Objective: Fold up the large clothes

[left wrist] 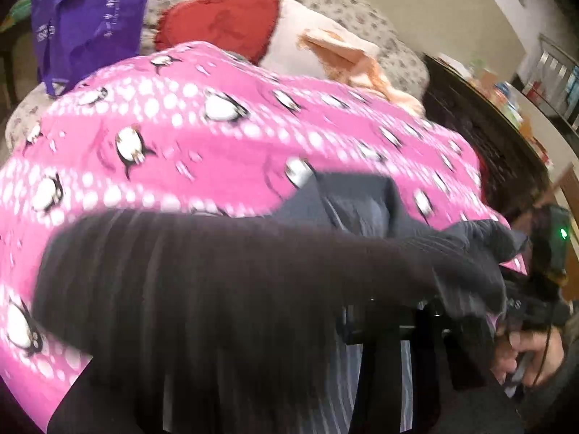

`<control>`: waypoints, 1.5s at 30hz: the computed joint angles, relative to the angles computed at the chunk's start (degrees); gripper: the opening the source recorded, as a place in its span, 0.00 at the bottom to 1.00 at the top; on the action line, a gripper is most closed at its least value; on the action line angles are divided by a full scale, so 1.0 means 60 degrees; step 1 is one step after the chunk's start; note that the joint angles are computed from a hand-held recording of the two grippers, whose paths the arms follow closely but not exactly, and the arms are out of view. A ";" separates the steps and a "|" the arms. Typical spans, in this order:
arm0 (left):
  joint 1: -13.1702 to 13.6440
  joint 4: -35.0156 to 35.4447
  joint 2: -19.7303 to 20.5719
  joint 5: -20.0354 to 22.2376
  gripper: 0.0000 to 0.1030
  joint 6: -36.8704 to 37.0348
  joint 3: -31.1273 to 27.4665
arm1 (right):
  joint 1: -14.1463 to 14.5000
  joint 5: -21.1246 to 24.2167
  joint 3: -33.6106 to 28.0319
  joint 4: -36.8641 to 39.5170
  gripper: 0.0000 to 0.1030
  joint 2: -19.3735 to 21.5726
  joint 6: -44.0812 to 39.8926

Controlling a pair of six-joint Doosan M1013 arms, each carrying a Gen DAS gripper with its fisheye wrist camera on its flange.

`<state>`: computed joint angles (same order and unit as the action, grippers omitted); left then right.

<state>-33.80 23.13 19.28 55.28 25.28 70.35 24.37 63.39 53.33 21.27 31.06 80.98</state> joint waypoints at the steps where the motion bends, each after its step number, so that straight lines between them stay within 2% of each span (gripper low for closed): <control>1: 0.0030 0.0110 0.0007 0.0110 0.37 -0.0155 -0.0041 | -0.0018 0.0117 -0.0262 0.0010 0.44 0.0140 0.0090; 2: 0.0040 0.0279 -0.0026 0.0139 0.37 -0.0358 -0.0025 | -0.0055 0.0083 -0.0353 0.0040 0.44 0.0171 0.0144; 6: 0.0031 0.0500 -0.0245 -0.0025 0.37 -0.0908 0.0346 | -0.0256 -0.0892 0.0044 0.0685 0.44 -0.0112 -0.0081; 9: -0.0078 0.0426 -0.0366 0.0050 0.37 -0.0997 0.0652 | -0.0349 -0.0967 0.0379 0.0490 0.44 -0.0360 0.0143; 11: -0.0177 0.0238 -0.0410 0.0092 0.37 -0.0888 0.0837 | -0.0326 -0.0917 0.0623 0.0080 0.44 -0.0533 0.0152; 14: -0.0569 0.0510 -0.0460 0.0595 0.37 -0.0882 0.1245 | -0.0318 -0.0719 0.1082 -0.0546 0.47 -0.0772 -0.0341; 15: -0.0799 0.0859 -0.0429 0.0926 0.37 -0.0629 0.1361 | -0.0298 -0.0474 0.1166 -0.1059 0.47 -0.0773 -0.0271; 16: -0.1109 0.1681 -0.0479 0.1038 0.38 -0.0682 0.1600 | -0.0294 -0.0216 0.1359 -0.1664 0.47 -0.0790 -0.0239; 17: -0.1377 0.2385 -0.0546 0.1165 0.38 -0.0945 0.1832 | -0.0340 -0.0026 0.1493 -0.1943 0.47 -0.0783 -0.0325; 18: -0.1537 0.2651 -0.0631 0.1258 0.38 -0.1299 0.2001 | -0.0469 -0.0145 0.1796 -0.1722 0.47 -0.0907 -0.0587; 19: -0.1572 0.2675 -0.0708 0.1279 0.39 -0.1645 0.2081 | -0.0557 -0.0436 0.2040 -0.1554 0.47 -0.1064 -0.0790; 22: -0.1518 0.2670 -0.0943 0.0840 0.39 -0.2493 0.2416 | -0.0433 -0.0004 0.1715 -0.2680 0.47 -0.1021 0.0108; 24: -0.1518 0.2798 -0.0995 0.0872 0.39 -0.2892 0.2415 | -0.0252 0.0322 0.1340 -0.3440 0.47 -0.0918 0.0905; 25: -0.1536 0.2980 -0.1027 0.0950 0.39 -0.3119 0.2365 | -0.0214 0.0185 0.1249 -0.3134 0.47 -0.0952 0.0826; 27: -0.1444 0.3230 -0.1086 0.0957 0.39 -0.3517 0.2274 | -0.0189 -0.0052 0.1103 -0.1540 0.47 -0.0995 -0.0148; 29: -0.1138 0.3084 -0.0995 0.1120 0.40 -0.3335 0.1962 | -0.0066 0.0374 0.0746 -0.0126 0.47 -0.0822 -0.1295; 30: -0.0942 0.2844 -0.0852 0.1464 0.44 -0.3154 0.1719 | -0.0001 0.0938 0.0423 0.0917 0.47 -0.0599 -0.2087; 31: -0.0623 0.2114 -0.0688 0.1706 0.48 -0.2759 0.1482 | 0.0048 0.1562 0.0098 0.1528 0.47 -0.0348 -0.2608; 32: -0.0351 0.1393 -0.0657 0.1666 0.50 -0.2487 0.1474 | 0.0145 0.2605 -0.0488 0.1905 0.47 0.0101 -0.3038; 34: 0.0043 0.0582 -0.0854 0.0859 0.55 -0.2767 0.1884 | 0.0331 0.4302 -0.1577 0.1716 0.46 0.0974 -0.3134; 35: 0.0042 0.0658 -0.1012 0.0625 0.55 -0.3211 0.2080 | 0.0372 0.4555 -0.1924 0.1425 0.34 0.1257 -0.3132; 36: -0.0099 0.1074 -0.1098 0.0891 0.55 -0.3684 0.2112 | 0.0335 0.4309 -0.2286 0.1125 0.28 0.1483 -0.3060; 37: -0.0293 0.1563 -0.1173 0.1175 0.55 -0.4089 0.2115 | 0.0263 0.3726 -0.2248 0.1064 0.28 0.1490 -0.2803; 38: -0.0385 0.1741 -0.1241 0.1174 0.55 -0.4220 0.2106 | 0.0164 0.3342 -0.2419 0.1023 0.27 0.1587 -0.2223; 40: -0.0633 0.2123 -0.1357 0.1030 0.55 -0.4310 0.2102 | -0.0160 0.2688 -0.2647 0.1783 0.28 0.1642 -0.1110; 42: -0.0788 0.2245 -0.1314 0.1002 0.55 -0.4123 0.1931 | -0.0299 0.1662 -0.2415 0.1899 0.33 0.1392 -0.1358; 43: -0.0833 0.2174 -0.1248 0.0954 0.55 -0.3955 0.1808 | -0.0302 0.1424 -0.2477 0.1688 0.33 0.1368 -0.1496; 45: -0.0984 0.2349 -0.1080 0.0948 0.55 -0.3617 0.1592 | -0.0260 0.2044 -0.3325 0.1323 0.33 0.1734 -0.2261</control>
<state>-39.70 37.23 12.80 60.96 3.58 79.90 22.81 75.65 33.38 29.21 41.47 67.41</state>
